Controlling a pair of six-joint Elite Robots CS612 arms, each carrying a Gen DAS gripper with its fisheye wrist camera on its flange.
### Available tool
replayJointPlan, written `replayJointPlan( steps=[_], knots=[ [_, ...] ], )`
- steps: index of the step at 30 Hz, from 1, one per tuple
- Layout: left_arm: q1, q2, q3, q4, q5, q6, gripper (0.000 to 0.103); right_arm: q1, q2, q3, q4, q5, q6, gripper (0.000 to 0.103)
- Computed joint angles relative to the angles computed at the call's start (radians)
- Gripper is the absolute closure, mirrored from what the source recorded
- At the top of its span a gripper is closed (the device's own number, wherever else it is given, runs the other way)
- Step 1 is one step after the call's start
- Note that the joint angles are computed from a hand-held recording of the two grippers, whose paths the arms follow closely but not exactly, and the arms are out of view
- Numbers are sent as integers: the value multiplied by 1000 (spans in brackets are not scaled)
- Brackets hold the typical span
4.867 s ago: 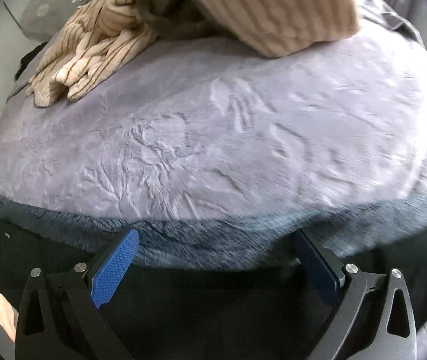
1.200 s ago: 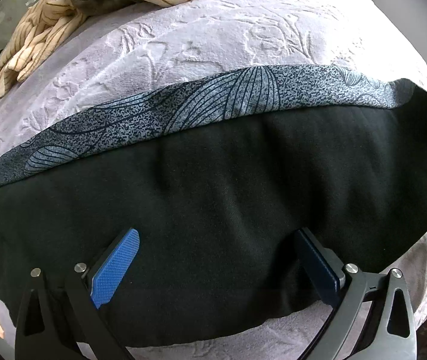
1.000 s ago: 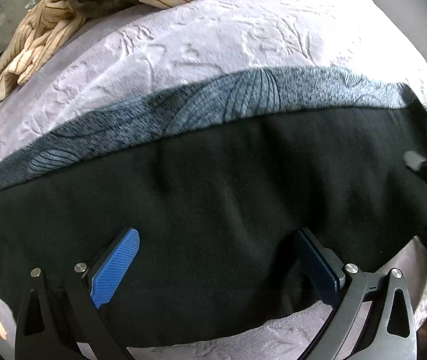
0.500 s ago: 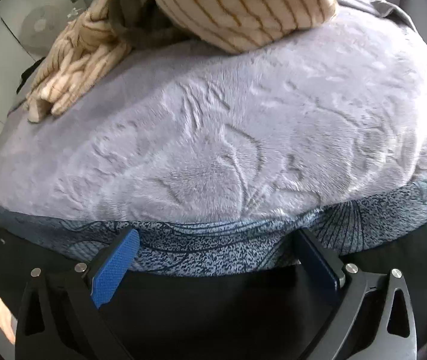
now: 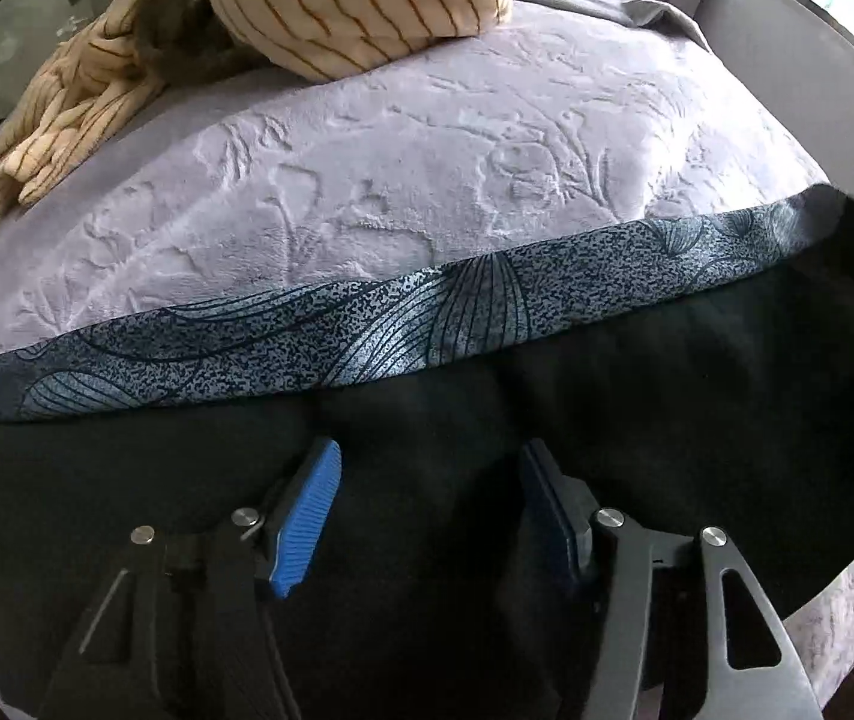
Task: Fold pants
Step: 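Grasp the trouser leg end with the right tool and lift it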
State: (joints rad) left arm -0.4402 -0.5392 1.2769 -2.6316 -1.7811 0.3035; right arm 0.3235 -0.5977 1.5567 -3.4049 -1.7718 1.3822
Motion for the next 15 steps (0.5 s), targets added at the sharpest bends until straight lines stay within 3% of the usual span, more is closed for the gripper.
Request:
replayJointPlan(
  steps=[4, 6, 7, 8, 12, 15],
  knots=[
    [21, 9, -59, 121, -68, -4, 39, 9, -20, -30, 75, -29, -66, 89],
    [33, 10, -78, 161, -83, -5, 34, 17, -33, -54, 131, -49, -119, 89],
    [39, 6, -77, 166, -90, -8, 25, 23, -37, -66, 155, -58, -140, 89],
    [49, 4, -80, 165, -100, -11, 23, 29, -41, -85, 195, -67, -174, 89],
    [96, 3, -107, 192, -123, 14, 23, 58, -34, -192, 355, -107, -293, 89],
    [130, -2, -113, 191, -108, 24, 23, 81, 4, -315, 485, -122, -365, 89]
  ],
)
